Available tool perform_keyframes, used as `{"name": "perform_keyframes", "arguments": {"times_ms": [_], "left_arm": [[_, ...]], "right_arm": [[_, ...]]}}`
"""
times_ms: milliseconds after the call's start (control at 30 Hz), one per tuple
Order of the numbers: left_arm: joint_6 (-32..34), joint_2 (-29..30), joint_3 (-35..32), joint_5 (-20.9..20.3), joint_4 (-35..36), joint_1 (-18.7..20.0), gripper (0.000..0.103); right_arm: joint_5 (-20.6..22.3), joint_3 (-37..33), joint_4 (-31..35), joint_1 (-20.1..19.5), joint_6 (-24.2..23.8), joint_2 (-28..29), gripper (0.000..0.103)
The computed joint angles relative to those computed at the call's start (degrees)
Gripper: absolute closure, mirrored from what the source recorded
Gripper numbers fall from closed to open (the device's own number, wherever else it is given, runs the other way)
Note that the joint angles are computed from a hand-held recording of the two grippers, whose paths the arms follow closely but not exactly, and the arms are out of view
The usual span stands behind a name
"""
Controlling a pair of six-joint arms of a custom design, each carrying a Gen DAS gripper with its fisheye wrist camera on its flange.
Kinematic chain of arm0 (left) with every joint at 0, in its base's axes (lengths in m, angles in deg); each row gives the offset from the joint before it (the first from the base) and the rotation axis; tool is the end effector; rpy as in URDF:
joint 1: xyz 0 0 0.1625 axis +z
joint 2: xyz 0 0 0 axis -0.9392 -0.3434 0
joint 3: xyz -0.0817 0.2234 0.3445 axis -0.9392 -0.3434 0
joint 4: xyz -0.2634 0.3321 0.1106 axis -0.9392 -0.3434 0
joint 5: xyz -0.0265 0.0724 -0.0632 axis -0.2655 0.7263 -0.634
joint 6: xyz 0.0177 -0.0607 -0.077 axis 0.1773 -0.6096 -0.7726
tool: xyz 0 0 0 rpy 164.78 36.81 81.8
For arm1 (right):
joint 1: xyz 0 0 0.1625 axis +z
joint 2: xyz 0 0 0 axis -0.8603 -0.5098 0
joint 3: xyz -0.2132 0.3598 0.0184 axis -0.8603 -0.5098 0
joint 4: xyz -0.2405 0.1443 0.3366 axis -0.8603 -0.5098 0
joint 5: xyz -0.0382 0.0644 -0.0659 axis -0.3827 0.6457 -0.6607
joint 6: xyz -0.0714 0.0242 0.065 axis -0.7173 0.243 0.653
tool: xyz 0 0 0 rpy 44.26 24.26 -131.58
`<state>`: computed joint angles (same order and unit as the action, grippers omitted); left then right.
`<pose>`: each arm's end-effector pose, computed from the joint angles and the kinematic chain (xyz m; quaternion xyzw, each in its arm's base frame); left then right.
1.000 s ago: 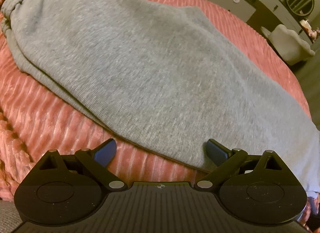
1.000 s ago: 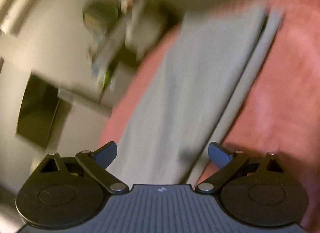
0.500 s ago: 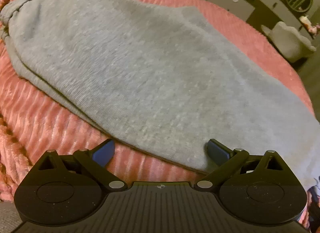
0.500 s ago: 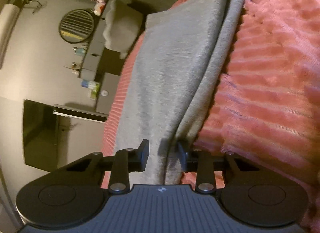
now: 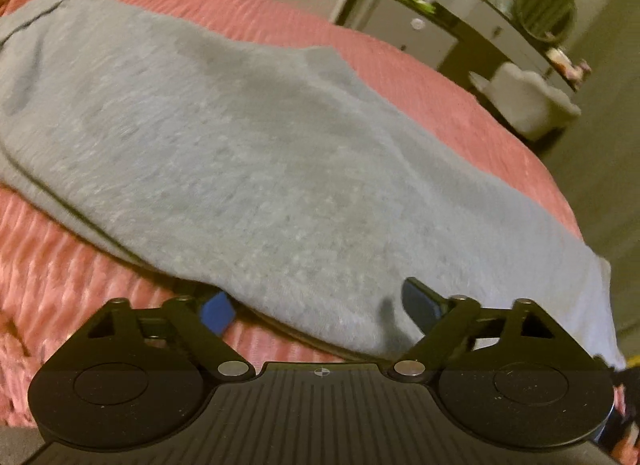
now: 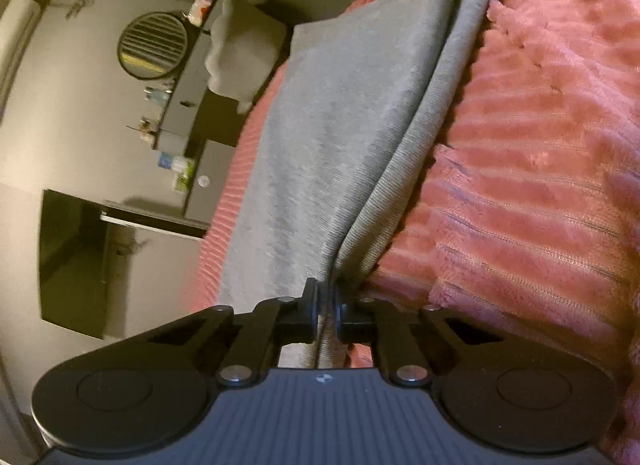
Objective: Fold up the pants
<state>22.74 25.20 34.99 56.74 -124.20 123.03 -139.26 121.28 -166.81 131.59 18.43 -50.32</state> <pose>-0.2870 -0.7471 0.0740 -0.1649 0.8400 -0.4563 0.2430 -0.0953 -0.7979 0.3972 0.2055 0.8618 -0.4577 0.0750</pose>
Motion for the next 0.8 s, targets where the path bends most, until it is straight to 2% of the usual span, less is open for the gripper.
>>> {"name": "perform_keyframes", "arguments": {"times_ms": [100,167,200,233,300,333,400,467,567,700,800], "left_arm": [[4.66,0.60,-0.25,-0.40,-2.74,-0.31,0.019],[5.99,0.79,-0.31,-0.73,-3.61,-0.40,0.027],[5.53,0.80,-0.46,-0.52,-2.88,-0.37,0.029],[4.85,0.73,-0.53,-0.42,-2.16,-0.29,0.031],[3.95,0.60,-0.63,-0.65,-1.48,-0.14,0.031],[4.01,0.54,-0.55,-0.64,-1.73,-0.20,0.031],[5.09,0.44,-0.05,-0.57,-3.11,-0.39,0.029],[6.68,0.56,0.14,-0.52,-4.49,-0.52,0.025],[7.99,1.08,-0.56,-0.78,-3.98,-0.52,0.019],[6.36,1.02,-1.19,-1.38,-1.25,-0.10,0.018],[5.31,0.78,-1.04,-2.01,-1.07,0.12,0.017]], "right_arm": [[0.58,3.10,-2.38,-0.31,0.21,-2.03,0.097],[0.88,4.78,-3.25,-0.47,1.26,-3.33,0.099],[-0.36,5.13,-3.84,-0.27,0.92,-3.62,0.103],[-2.99,4.54,-2.82,0.16,0.21,-3.60,0.103],[-6.55,2.17,2.17,0.54,0.03,-3.15,0.102],[-6.30,2.05,2.32,0.39,0.43,-3.22,0.100],[-6.03,2.24,-0.35,0.22,-0.90,-3.41,0.099],[-9.04,0.73,-2.52,0.74,-2.69,-2.69,0.099],[-8.83,-3.53,-1.23,0.31,-0.96,-0.85,0.098],[-14.34,-9.38,4.70,0.58,2.19,1.92,0.097],[-13.37,-9.32,3.68,0.11,2.90,2.10,0.095]]}}
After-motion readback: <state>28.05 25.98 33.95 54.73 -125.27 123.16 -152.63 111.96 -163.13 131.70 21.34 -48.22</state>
